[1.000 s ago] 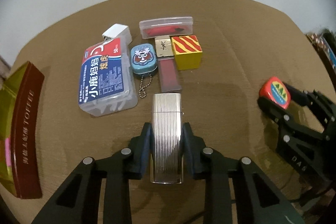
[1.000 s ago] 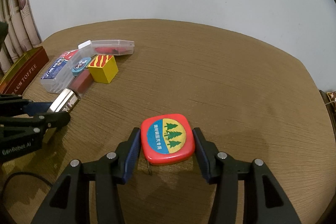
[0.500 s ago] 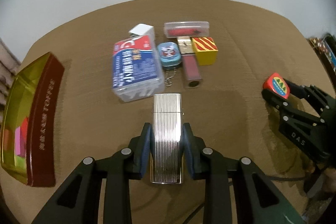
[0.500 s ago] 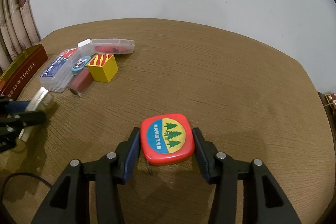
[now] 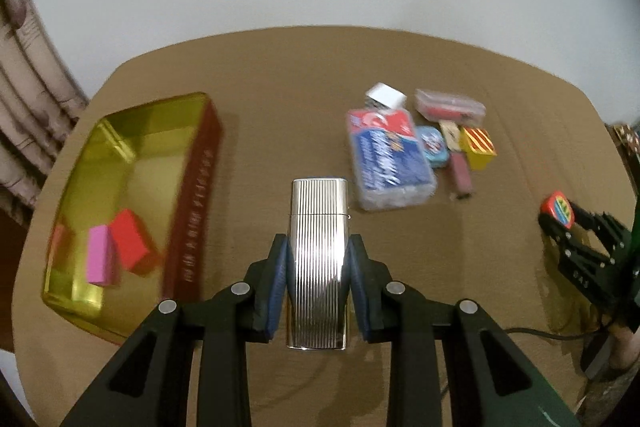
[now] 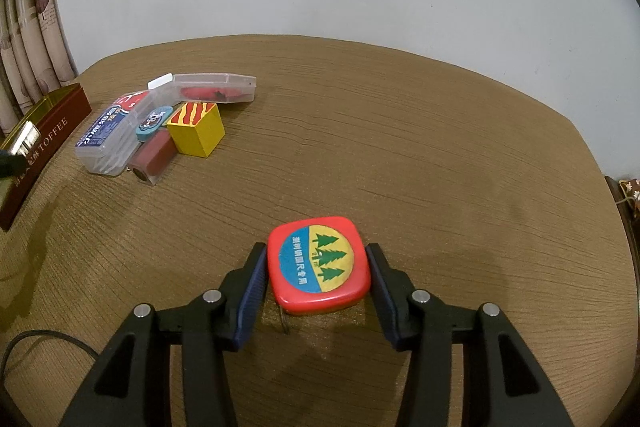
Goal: Organize rigid objects
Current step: 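Carry the silver lighter into the tin and open the left tool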
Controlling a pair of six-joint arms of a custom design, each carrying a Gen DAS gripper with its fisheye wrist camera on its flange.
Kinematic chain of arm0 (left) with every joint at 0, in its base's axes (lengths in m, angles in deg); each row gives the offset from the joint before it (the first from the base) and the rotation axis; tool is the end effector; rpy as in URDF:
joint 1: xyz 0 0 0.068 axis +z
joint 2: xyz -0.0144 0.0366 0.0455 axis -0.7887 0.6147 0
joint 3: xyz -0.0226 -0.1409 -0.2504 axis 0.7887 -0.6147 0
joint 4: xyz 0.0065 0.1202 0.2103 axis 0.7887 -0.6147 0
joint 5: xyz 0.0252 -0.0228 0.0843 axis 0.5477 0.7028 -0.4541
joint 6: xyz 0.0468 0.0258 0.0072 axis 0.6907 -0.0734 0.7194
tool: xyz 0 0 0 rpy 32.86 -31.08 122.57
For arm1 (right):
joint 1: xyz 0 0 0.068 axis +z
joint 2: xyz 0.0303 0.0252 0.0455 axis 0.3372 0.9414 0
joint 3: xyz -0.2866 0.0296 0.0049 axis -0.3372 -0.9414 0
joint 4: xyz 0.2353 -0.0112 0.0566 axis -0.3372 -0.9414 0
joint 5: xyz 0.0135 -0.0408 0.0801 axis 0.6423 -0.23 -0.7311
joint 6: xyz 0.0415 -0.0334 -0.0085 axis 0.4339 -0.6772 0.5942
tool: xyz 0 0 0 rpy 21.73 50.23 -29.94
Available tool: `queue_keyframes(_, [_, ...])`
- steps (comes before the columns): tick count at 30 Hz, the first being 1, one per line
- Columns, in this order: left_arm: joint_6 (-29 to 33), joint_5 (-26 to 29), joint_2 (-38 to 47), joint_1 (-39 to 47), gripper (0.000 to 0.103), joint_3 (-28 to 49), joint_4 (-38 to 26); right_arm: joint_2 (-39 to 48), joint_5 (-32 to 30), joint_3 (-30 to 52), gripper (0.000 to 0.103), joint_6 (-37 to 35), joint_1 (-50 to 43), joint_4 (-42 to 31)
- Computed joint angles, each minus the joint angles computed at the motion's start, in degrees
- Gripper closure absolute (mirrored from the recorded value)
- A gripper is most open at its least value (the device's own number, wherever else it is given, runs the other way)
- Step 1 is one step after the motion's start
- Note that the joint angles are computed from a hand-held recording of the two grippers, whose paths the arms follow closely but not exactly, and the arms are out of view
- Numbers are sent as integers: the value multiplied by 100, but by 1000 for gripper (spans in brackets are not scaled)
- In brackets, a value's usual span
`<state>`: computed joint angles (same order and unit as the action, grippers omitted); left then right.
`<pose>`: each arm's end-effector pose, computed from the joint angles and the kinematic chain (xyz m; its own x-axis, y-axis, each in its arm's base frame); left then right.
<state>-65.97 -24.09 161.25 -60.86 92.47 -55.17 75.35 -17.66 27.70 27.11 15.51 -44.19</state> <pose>0.3374 -0.0598 0.2797 -0.6990 0.4927 -0.5182 0.5659 0.8242 0.0203 0.2181 -0.0231 0.1751 -0.6381 0.3763 -0.6717 0.4455 0.8920 0.0765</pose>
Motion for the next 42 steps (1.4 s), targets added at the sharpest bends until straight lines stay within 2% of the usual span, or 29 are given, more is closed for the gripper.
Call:
queue_keyframes(11, [208, 30, 1067, 1199, 77, 1984, -600, -37, -36, -35, 53, -20, -37, 7])
queue_keyframes(14, [238, 61, 1367, 1464, 77, 2288, -795, -34, -40, -36, 53, -23, -43, 12])
queue_keyframes(25, [221, 62, 1826, 1933, 77, 1966, -685, -42, -2, -23, 53, -26, -22, -27])
queue_keyframes(28, [162, -96, 1901, 1924, 77, 1878, -531, -27, 11, -11, 53, -14, 2, -28])
queue_keyframes(34, [114, -132, 2206, 2013, 77, 2095, -449, -29, 13, -13, 53, -9, 3, -31])
queue_keyframes(42, [111, -451, 2413, 2009, 77, 2322, -310, -32, 24, -11, 53, -2, 11, -42])
